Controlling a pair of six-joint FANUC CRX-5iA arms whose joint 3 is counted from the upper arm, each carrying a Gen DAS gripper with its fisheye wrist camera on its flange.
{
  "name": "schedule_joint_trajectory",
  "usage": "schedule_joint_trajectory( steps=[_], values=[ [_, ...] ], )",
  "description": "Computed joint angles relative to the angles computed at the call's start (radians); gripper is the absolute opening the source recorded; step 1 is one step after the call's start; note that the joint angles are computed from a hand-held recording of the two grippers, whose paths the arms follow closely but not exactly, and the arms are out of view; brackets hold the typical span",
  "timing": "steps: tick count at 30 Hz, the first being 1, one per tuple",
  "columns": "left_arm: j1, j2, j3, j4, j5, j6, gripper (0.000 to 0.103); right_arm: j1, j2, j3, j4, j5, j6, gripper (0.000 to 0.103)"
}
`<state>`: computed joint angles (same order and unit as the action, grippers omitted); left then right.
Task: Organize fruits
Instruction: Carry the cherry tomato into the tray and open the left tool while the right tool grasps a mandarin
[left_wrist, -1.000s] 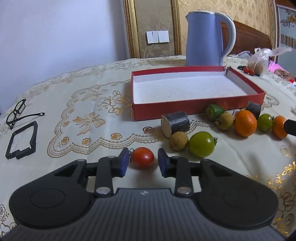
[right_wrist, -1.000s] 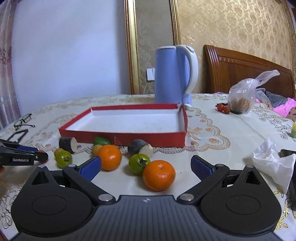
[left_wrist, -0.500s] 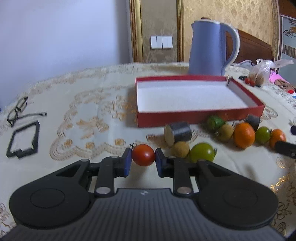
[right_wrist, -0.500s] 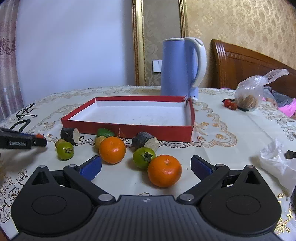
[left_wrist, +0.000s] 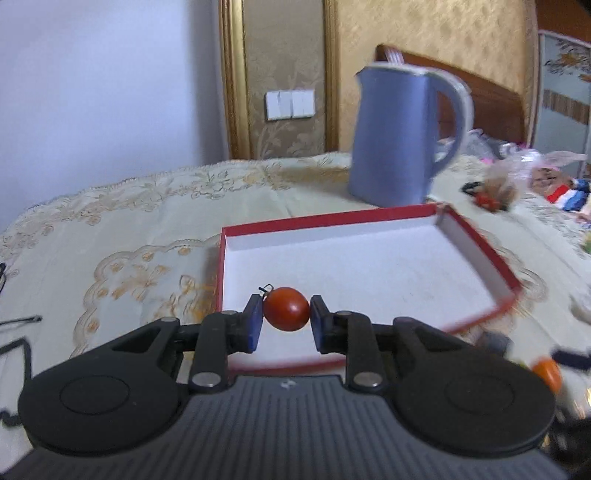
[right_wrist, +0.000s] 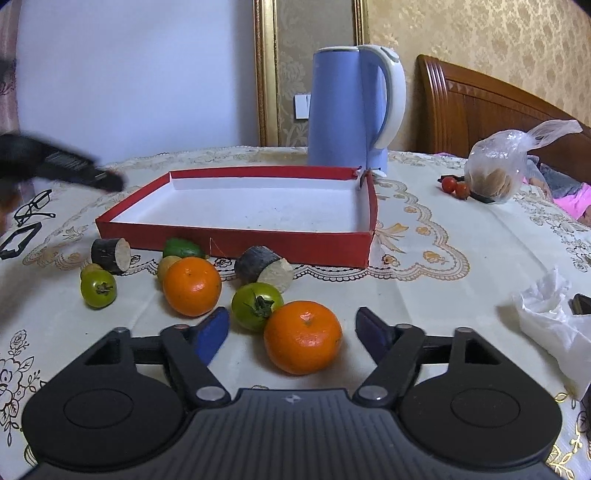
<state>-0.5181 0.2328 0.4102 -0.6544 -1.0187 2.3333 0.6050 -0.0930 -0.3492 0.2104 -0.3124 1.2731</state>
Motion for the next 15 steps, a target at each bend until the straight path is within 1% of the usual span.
schedule_joint_trajectory(
  steps=[1,2,3,4,8,10,11,12,13,14,15],
  values=[
    [0.02,0.029,0.033,0.023,0.0,-0.032,0.025,-0.002,0.004,0.011,-0.019,-0.011,0.016,0.067],
    [0.031,0.056,0.063,0.03,-0.01,-0.04,0.025,-0.004,0.009,0.018,-0.029,-0.016,0.021,0.066],
    [0.046,0.099,0.116,0.045,-0.036,-0.064,0.025,-0.009,0.013,0.036,-0.072,-0.031,0.056,0.066],
    [0.059,0.123,0.141,0.064,-0.042,-0.085,0.025,-0.011,0.016,0.046,-0.092,-0.04,0.071,0.066],
    [0.103,0.228,0.256,0.144,-0.096,-0.144,0.025,-0.012,0.026,0.061,-0.105,-0.063,0.081,0.066],
    [0.104,0.247,0.274,0.15,-0.112,-0.147,0.026,-0.012,0.028,0.064,-0.107,-0.068,0.085,0.066],
    [0.101,0.252,0.278,0.144,-0.117,-0.141,0.028,-0.013,0.029,0.069,-0.114,-0.073,0.093,0.062],
    [0.097,0.255,0.282,0.138,-0.121,-0.137,0.034,-0.015,0.032,0.078,-0.135,-0.081,0.114,0.059],
    [0.094,0.253,0.28,0.13,-0.121,-0.13,0.047,-0.016,0.032,0.083,-0.144,-0.087,0.117,0.055],
    [0.088,0.25,0.279,0.117,-0.122,-0.121,0.055,-0.013,0.032,0.075,-0.118,-0.08,0.093,0.05],
    [0.079,0.247,0.279,0.096,-0.125,-0.109,0.069,-0.011,0.031,0.065,-0.087,-0.072,0.065,0.047]
  ],
)
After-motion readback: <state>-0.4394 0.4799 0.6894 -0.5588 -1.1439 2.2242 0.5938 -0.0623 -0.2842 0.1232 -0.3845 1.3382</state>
